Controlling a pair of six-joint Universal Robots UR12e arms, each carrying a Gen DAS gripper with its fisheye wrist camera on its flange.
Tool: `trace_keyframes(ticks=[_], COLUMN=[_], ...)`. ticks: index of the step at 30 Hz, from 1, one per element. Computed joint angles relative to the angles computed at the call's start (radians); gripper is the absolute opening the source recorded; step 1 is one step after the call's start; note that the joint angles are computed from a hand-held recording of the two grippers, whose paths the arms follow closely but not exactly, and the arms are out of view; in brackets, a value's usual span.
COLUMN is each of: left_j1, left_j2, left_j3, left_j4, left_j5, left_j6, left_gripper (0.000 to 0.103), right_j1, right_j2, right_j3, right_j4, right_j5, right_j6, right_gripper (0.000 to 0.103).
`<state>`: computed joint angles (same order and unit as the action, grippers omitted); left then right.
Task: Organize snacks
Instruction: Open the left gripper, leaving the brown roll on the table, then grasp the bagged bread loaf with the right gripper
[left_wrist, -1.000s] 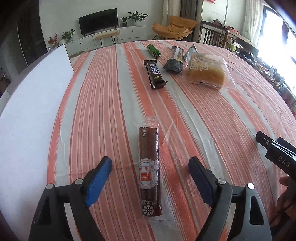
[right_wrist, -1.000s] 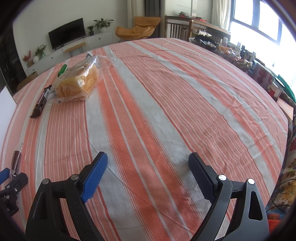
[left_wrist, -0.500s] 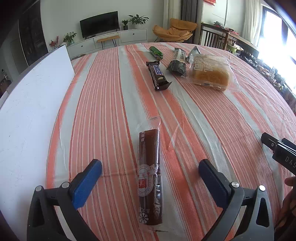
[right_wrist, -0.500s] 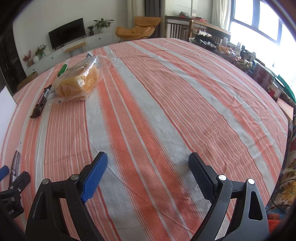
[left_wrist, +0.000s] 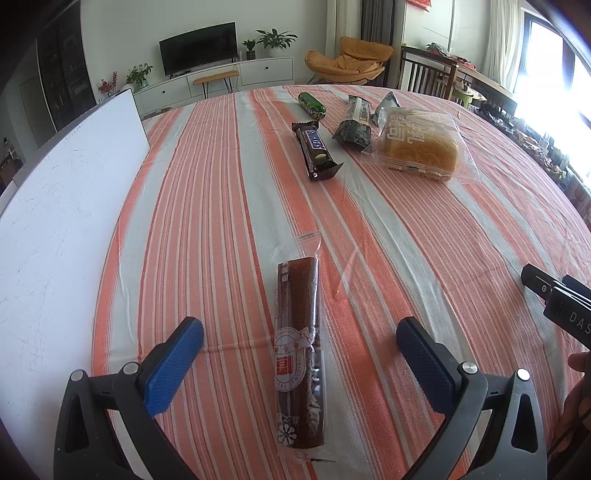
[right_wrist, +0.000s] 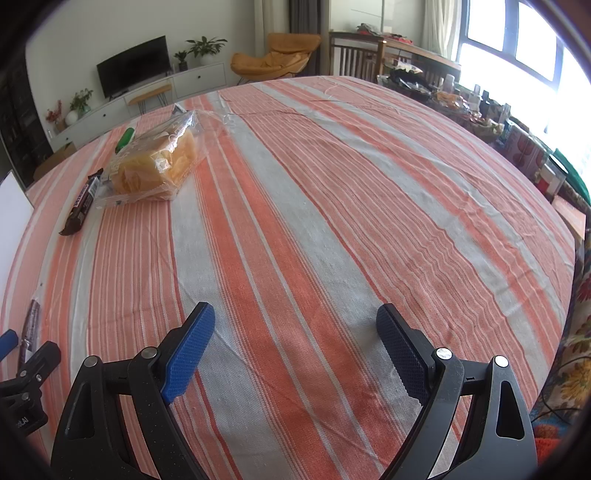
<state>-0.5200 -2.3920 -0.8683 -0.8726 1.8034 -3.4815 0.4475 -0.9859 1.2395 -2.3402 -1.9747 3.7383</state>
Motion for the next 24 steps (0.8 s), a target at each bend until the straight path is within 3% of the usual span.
trace_keyframes(ticks=[15, 17, 19, 21, 24], left_j1=[0.0, 0.0, 0.0, 0.0, 0.0], left_j2=[0.0, 0.0, -0.001, -0.001, 0.0], left_j3=[0.0, -0.001, 0.0, 0.001, 0.001], left_j4=[0.0, 0.0, 0.0, 0.0, -0.001], left_j5=[0.0, 0.0, 0.0, 0.0, 0.0], left_j6=[0.0, 0.0, 0.0, 0.0, 0.0], left_gripper=[0.103, 0.103, 0.103, 0.103, 0.103], right_j1=[0.0, -0.004, -0.02, -0.026, -0.029], right_j2=[-0.001, -0.005, -0.014, -0.002, 0.053], right_j3=[0.001, 0.004, 0.014, -0.02, -0.154], right_j4=[-0.003, -0.01, -0.051, -0.064, -0.007], right_j5=[0.006, 0.025, 0.096, 0.112, 0.126], right_j6=[0.0, 0.008, 0.017, 0.009, -0.023], right_gripper=[0.092, 0.091, 0.091, 0.09, 0.09])
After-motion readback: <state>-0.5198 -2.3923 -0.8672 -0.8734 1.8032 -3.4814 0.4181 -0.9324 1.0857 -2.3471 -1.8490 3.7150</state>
